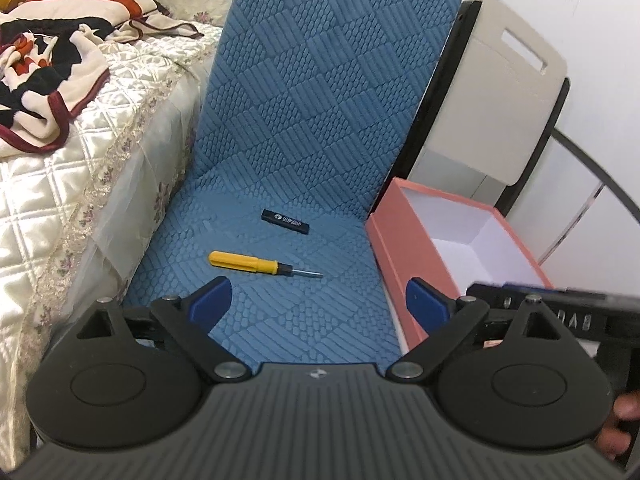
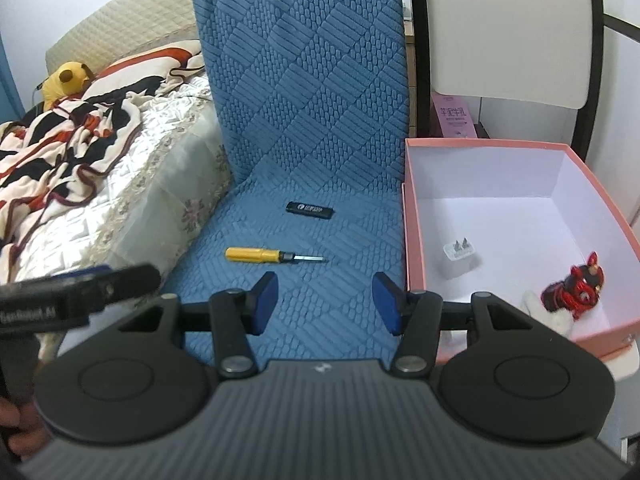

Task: Organize rigid objects
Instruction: 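Withdraw both open tools from the pink box back over the chair, then reach the right tool to the black USB stick while the left tool reaches the screwdriver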

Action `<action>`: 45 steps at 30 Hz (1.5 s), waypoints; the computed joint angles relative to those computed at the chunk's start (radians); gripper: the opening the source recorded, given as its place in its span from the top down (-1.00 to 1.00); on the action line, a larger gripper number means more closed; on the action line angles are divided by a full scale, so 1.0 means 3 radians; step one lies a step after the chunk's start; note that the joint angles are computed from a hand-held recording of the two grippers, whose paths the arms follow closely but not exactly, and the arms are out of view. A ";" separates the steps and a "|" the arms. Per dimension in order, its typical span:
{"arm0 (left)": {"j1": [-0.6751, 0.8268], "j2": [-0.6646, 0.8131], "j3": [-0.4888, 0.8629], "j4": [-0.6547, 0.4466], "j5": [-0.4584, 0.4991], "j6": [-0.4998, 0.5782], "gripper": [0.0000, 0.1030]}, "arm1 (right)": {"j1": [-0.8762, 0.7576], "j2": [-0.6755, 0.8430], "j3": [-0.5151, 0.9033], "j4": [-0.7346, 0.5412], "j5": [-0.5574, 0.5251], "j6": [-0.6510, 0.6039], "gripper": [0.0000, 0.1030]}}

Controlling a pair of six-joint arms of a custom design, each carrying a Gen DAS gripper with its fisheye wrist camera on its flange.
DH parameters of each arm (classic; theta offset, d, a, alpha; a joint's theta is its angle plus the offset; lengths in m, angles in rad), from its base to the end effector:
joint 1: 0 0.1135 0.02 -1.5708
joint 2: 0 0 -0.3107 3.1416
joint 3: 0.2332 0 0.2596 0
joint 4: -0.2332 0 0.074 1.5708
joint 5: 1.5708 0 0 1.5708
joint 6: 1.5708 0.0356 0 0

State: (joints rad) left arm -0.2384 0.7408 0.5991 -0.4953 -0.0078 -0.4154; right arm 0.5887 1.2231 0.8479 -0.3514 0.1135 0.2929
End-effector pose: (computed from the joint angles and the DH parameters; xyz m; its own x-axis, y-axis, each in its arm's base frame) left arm 0.1335 -0.0322 0.2817 -0.6216 -0.2642 -0.7374 -0.0227 0.9471 -0.3202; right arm 0.2125 0.1371 0.2962 -0.6679 -0.1010 -0.7373 -0.3013 0.9426 0.1438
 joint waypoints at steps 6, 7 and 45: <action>0.0160 0.0569 -0.0050 0.0451 0.0065 0.0190 -0.87 | -0.0260 0.0428 0.0072 0.0374 -0.0208 -0.0187 -0.06; 0.0161 0.0698 -0.0038 0.0512 0.0055 0.0188 -0.87 | -0.0298 0.0489 0.0082 0.0434 -0.0263 -0.0211 -0.06; 0.0717 0.3728 0.0966 0.1811 0.0391 0.0894 -0.87 | -0.0669 0.3446 0.2944 -0.0220 -0.1356 -0.1246 -0.40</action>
